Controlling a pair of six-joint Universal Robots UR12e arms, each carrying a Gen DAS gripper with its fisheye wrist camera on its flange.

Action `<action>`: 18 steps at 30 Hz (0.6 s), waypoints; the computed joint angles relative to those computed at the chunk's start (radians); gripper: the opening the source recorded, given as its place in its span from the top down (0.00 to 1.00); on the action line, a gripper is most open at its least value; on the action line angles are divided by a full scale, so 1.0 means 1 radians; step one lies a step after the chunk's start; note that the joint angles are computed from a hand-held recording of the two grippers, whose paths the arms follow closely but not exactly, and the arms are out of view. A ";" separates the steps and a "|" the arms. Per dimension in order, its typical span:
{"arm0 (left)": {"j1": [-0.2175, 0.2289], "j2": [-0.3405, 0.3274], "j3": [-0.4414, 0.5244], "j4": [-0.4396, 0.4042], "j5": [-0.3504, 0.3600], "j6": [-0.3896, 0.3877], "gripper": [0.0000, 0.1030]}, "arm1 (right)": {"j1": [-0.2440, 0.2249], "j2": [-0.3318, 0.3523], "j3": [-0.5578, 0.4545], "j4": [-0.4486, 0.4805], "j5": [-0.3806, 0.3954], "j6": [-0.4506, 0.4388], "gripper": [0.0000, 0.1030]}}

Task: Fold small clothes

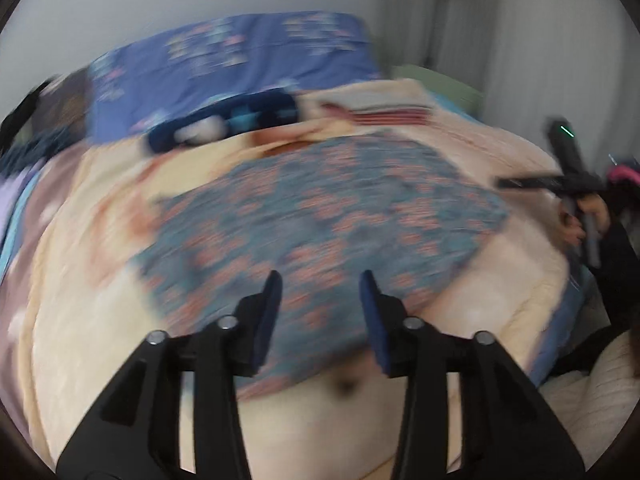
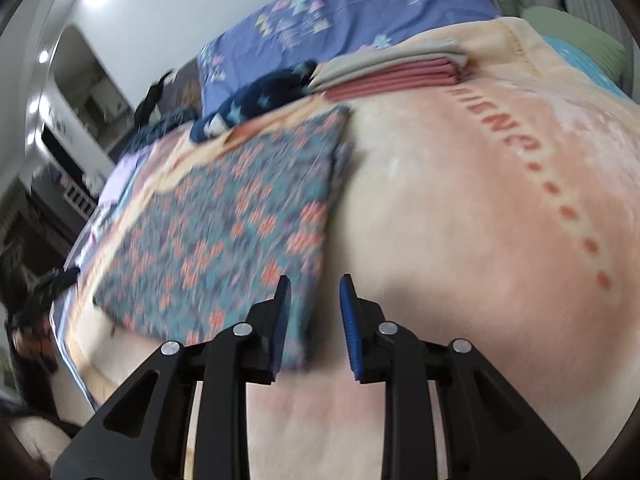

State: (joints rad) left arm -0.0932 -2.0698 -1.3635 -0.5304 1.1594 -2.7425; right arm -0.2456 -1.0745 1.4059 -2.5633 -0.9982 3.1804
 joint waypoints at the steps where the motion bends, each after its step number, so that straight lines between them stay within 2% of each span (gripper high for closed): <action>1: -0.026 -0.014 0.022 -0.024 -0.016 0.055 0.47 | -0.002 0.008 -0.011 0.001 0.000 0.017 0.75; 3: -0.094 -0.053 0.075 -0.084 -0.014 0.179 0.41 | -0.011 0.037 -0.050 0.012 0.028 0.067 0.75; 6: -0.175 -0.115 0.148 -0.124 0.030 0.299 0.40 | -0.020 0.074 -0.096 0.021 0.068 0.115 0.75; 10: -0.238 -0.190 0.252 -0.176 0.099 0.342 0.40 | -0.030 0.126 -0.168 0.059 0.145 0.138 0.75; 13: -0.257 -0.218 0.295 -0.217 0.134 0.360 0.40 | -0.029 0.155 -0.220 0.124 0.177 0.091 0.75; 16: -0.267 -0.231 0.305 -0.211 0.181 0.383 0.37 | -0.025 0.185 -0.276 0.218 0.221 0.029 0.75; 18: -0.274 -0.241 0.319 -0.214 0.201 0.367 0.35 | -0.019 0.206 -0.318 0.285 0.228 -0.012 0.71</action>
State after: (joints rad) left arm -0.3671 -2.3110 -1.0444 -0.7446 1.3606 -2.3757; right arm -0.2642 -0.8690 1.0881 -2.2787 -0.7700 3.1682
